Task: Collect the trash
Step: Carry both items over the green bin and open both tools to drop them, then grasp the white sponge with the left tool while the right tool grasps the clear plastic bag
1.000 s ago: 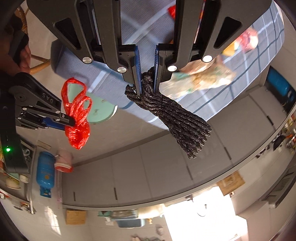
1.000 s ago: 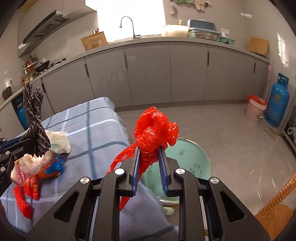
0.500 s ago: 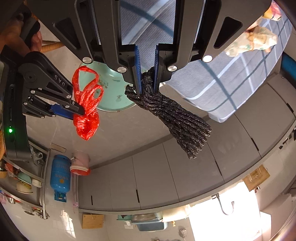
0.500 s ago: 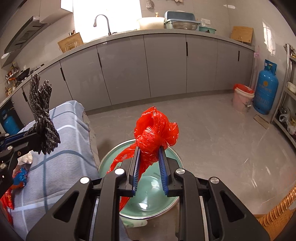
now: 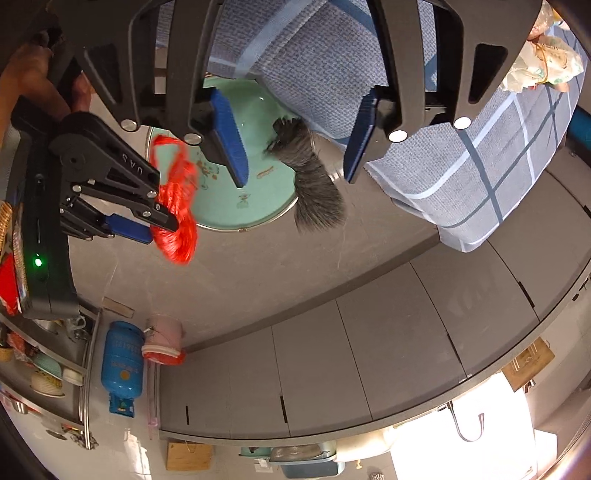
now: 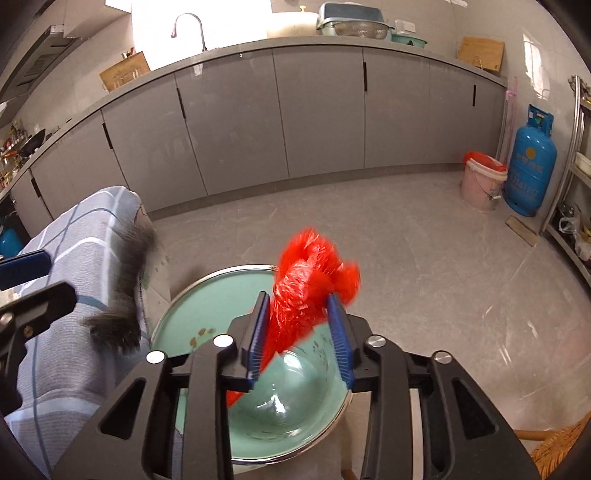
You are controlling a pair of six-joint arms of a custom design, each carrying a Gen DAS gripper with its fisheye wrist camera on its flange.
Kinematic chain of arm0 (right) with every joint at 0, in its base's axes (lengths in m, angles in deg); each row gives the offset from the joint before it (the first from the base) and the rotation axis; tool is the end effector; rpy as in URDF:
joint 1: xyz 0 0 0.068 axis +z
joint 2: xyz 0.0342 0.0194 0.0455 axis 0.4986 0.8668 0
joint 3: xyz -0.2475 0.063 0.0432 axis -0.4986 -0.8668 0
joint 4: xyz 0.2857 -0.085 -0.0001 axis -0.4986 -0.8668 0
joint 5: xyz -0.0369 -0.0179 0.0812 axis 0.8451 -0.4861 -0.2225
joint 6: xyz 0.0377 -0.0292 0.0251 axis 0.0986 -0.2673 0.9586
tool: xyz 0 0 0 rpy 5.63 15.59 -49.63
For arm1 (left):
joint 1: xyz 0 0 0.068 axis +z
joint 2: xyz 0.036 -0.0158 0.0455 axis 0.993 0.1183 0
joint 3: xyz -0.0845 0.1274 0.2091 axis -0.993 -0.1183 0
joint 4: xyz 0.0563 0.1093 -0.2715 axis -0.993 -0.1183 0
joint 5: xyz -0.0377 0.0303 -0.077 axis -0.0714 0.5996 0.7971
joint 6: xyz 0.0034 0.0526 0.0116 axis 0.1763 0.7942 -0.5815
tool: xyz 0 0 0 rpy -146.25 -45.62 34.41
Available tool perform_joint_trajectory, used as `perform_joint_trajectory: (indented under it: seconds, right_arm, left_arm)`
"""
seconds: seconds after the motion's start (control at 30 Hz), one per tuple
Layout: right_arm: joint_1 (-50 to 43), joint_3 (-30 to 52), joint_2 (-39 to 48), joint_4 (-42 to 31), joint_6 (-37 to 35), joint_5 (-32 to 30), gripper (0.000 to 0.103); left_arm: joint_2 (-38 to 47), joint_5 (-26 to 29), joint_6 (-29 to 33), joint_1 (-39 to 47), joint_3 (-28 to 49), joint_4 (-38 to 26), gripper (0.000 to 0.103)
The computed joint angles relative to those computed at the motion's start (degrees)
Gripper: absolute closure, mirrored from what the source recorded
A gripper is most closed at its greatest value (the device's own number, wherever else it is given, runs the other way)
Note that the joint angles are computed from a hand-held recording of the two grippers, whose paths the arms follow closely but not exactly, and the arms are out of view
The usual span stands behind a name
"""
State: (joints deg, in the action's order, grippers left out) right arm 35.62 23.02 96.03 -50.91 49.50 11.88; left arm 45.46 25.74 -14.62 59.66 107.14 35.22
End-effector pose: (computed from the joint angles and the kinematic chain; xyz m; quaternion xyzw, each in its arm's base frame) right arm 0.2468 0.0110 -0.0017 0.2633 0.8761 -0.0604 0.3994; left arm 0.3090 -0.1414 0.0605 0.4129 0.8266 -0.0757 0.3748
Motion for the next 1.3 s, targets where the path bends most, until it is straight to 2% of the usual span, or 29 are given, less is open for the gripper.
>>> perform_joint_trajectory:
  seconds: [0.03, 0.07, 0.1, 0.2, 0.27, 0.43, 0.63, 0.8, 0.97, 1.3]
  right_arm:
    - [-0.1, 0.1, 0.5, 0.4, 0.3, 0.1, 0.063]
    - [0.0, 0.0, 0.6, 0.7, 0.6, 0.4, 0.055]
    - [0.1, -0.1, 0.5, 0.4, 1.0, 0.6, 0.053]
    - [0.4, -1.4, -1.0, 0.1, 2.1, 1.1, 0.053]
    - [0.8, -2.3, -2.7, -1.0, 3.1, 1.4, 0.053]
    - [3.7, -4.6, -7.6, -4.4, 6.2, 3.2, 0.052]
    - [11.2, -7.4, -17.8, -13.0, 11.6, 7.6, 0.046]
    - [19.4, -6.6, -25.5, -22.7, 15.4, 12.0, 0.042]
    - [26.0, -1.5, -24.7, -28.4, 17.3, 14.8, 0.042]
    - [36.8, 13.7, -13.9, -33.8, 17.3, 16.3, 0.041]
  left_arm:
    - [-0.2, -0.3, -0.2, 0.0, -0.3, 0.2, 0.043]
    - [-0.2, -0.4, -0.1, 0.2, -0.5, 0.4, 0.042]
    - [-0.4, -0.5, -0.1, 0.4, -0.6, 0.2, 0.042]
    - [-2.2, -1.3, -0.6, 1.1, -2.3, 1.0, 0.038]
    - [-3.5, -1.3, -0.8, 1.8, -3.2, 0.8, 0.029]
    - [-8.7, -1.2, -0.3, 4.1, -5.5, -1.5, 0.023]
    - [-18.3, 0.0, 0.6, 8.0, -9.5, -3.6, 0.017]
    - [-25.5, 1.7, 2.9, 13.2, -13.7, -5.4, 0.016]
    - [-30.6, 5.3, 5.7, 21.0, -16.9, -6.9, 0.016]
    - [-27.6, 13.4, 10.6, 39.9, -14.3, -8.9, 0.016]
